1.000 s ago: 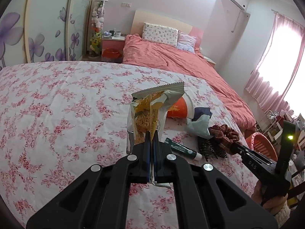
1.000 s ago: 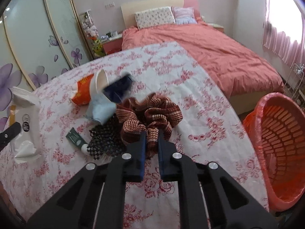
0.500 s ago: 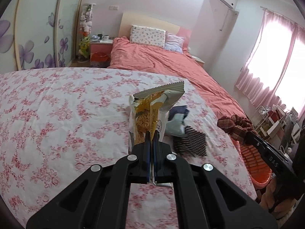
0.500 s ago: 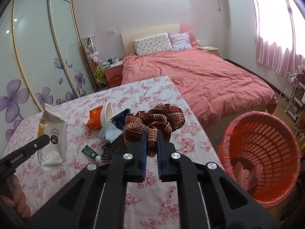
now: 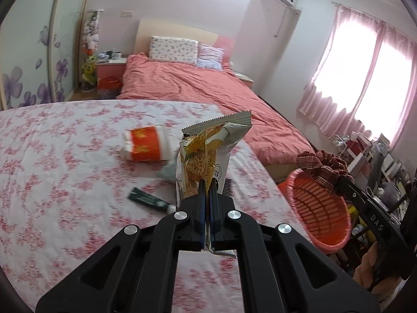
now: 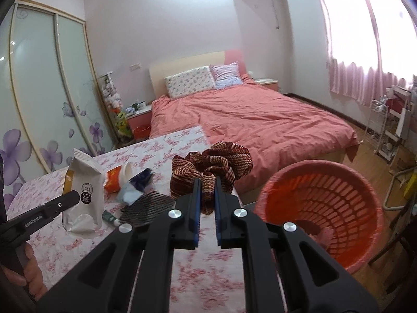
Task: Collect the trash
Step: 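Carry the snack bag and scrunchie over the orange basket and release both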
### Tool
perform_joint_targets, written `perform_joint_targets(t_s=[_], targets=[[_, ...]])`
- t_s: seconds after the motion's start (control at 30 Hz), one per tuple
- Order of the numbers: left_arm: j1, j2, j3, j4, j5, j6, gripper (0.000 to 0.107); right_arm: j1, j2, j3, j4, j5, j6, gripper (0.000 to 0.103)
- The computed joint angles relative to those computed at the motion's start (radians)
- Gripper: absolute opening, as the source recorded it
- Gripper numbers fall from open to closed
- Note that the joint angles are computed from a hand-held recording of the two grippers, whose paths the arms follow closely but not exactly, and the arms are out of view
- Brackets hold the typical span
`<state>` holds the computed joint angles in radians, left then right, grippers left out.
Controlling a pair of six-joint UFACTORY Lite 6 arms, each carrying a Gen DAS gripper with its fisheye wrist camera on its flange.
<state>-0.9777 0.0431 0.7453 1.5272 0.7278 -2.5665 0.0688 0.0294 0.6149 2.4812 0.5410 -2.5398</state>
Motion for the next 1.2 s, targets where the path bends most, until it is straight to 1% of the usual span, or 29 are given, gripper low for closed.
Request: perform_joint_targets(t_s=[0.17, 0.3, 0.47, 0.6, 0.73, 0.77, 0.9, 1.03, 1.1, 1.13, 1.2], targets=[[-0.017, 0.138, 0.149, 0.055, -0.037, -0.015, 0.002, -0.12, -0.041, -0.043, -0.042, 0.04, 0.002, 0.01], [-0.022, 0.263, 0.294, 0.097, -0.082, -0.009, 0.002, -0.221, -0.026, -0.04, -0.079, 0.077, 0.01, 0.01], [-0.018, 0.441, 0.516, 0.12, -0.156, 0.036, 0.002, -0.342, 0.045, -0.001, -0.112, 0.123, 0.007, 0.01], [-0.005, 0.559, 0.67, 0.13, -0.223, 0.074, 0.002, -0.403, 0.129, 0.063, -0.132, 0.144, 0.016, 0.01], [-0.001, 0.701, 0.868, 0.064, -0.28, 0.187, 0.002, -0.451, 0.221, 0.135, -0.146, 0.164, 0.023, 0.01], [-0.004, 0.722, 0.895, 0.055, -0.288, 0.201, 0.002, -0.464, 0.243, 0.151, -0.151, 0.169, 0.025, 0.01], [0.002, 0.858, 1.093, -0.089, -0.328, 0.381, 0.002, -0.503, 0.319, 0.209, -0.17, 0.184, 0.036, 0.01], [0.008, 0.994, 1.307, -0.314, -0.335, 0.632, 0.002, -0.519, 0.407, 0.286, -0.176, 0.183, 0.057, 0.01], [0.011, 1.064, 1.414, -0.448, -0.326, 0.775, 0.002, -0.515, 0.441, 0.321, -0.17, 0.171, 0.064, 0.014], [0.017, 1.116, 1.492, -0.548, -0.321, 0.879, 0.002, -0.513, 0.47, 0.349, -0.165, 0.162, 0.066, 0.019], [0.02, 1.181, 1.597, -0.692, -0.299, 1.022, 0.003, -0.518, 0.504, 0.383, -0.166, 0.155, 0.071, 0.023]])
